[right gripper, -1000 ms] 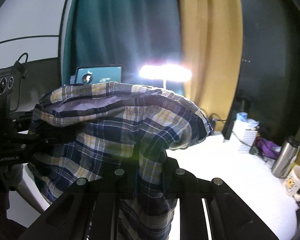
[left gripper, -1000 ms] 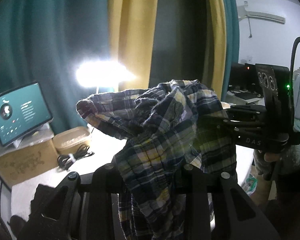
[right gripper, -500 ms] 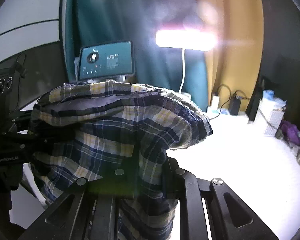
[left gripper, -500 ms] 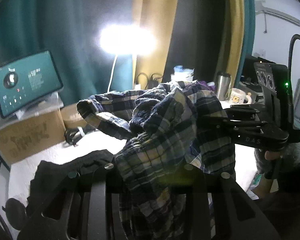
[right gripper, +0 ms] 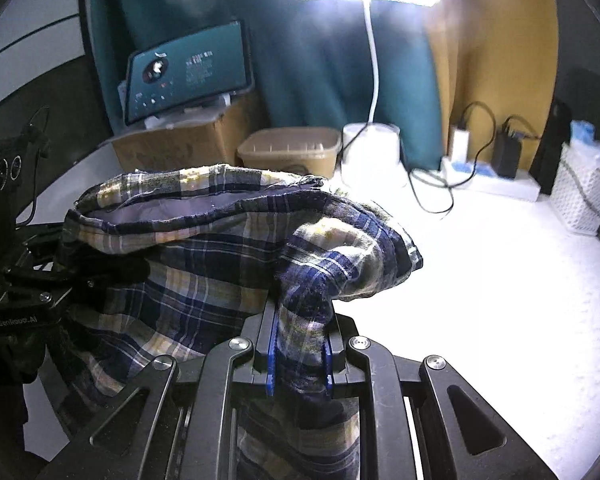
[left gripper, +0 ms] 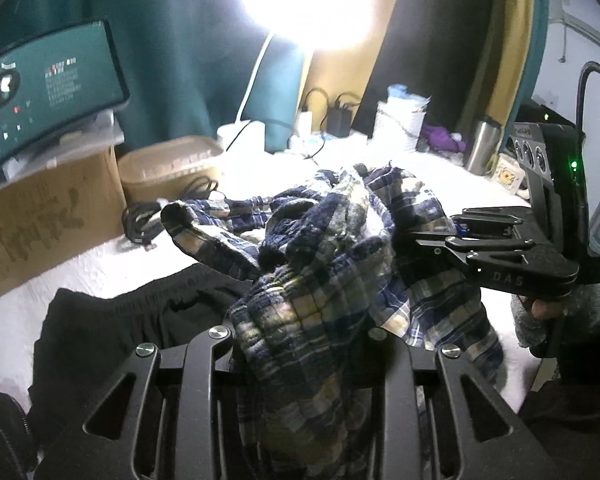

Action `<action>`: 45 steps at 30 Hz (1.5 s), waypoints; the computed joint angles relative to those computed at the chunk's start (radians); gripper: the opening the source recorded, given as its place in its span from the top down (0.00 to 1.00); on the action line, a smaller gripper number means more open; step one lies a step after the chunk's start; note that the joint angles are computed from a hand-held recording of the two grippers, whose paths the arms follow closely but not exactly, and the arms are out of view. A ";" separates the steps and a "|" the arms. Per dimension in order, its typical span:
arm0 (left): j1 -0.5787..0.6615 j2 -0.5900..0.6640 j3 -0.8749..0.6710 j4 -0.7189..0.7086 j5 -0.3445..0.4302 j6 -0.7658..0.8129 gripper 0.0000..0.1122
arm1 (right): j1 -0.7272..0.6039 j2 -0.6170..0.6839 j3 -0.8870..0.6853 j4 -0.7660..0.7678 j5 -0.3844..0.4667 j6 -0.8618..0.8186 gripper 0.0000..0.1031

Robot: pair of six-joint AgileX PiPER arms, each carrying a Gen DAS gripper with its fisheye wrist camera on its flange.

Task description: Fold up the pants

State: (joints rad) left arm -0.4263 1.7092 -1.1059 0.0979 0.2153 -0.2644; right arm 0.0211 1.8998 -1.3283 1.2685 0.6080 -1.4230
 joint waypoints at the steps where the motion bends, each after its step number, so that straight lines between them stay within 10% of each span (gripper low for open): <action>1: 0.009 0.015 -0.009 -0.028 0.004 0.028 0.73 | 0.003 0.016 -0.018 -0.015 0.002 0.018 0.83; 10: 0.064 0.118 -0.072 -0.160 0.051 0.141 0.70 | 0.009 0.182 -0.199 -0.179 0.032 0.230 0.83; 21: 0.118 0.177 -0.105 -0.299 0.086 0.249 0.60 | -0.058 0.279 -0.320 -0.290 0.030 0.396 0.45; 33: 0.143 0.065 -0.119 -0.392 0.141 0.353 0.54 | -0.074 0.298 -0.429 -0.336 0.026 0.475 0.45; 45: 0.170 0.235 -0.272 -0.128 0.210 0.124 0.46 | -0.038 0.362 -0.482 -0.456 -0.021 0.575 0.45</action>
State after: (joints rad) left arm -0.2560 1.9446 -1.3774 -0.0298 0.4252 -0.1406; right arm -0.0168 2.2619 -1.8099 0.8126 0.5869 -0.8480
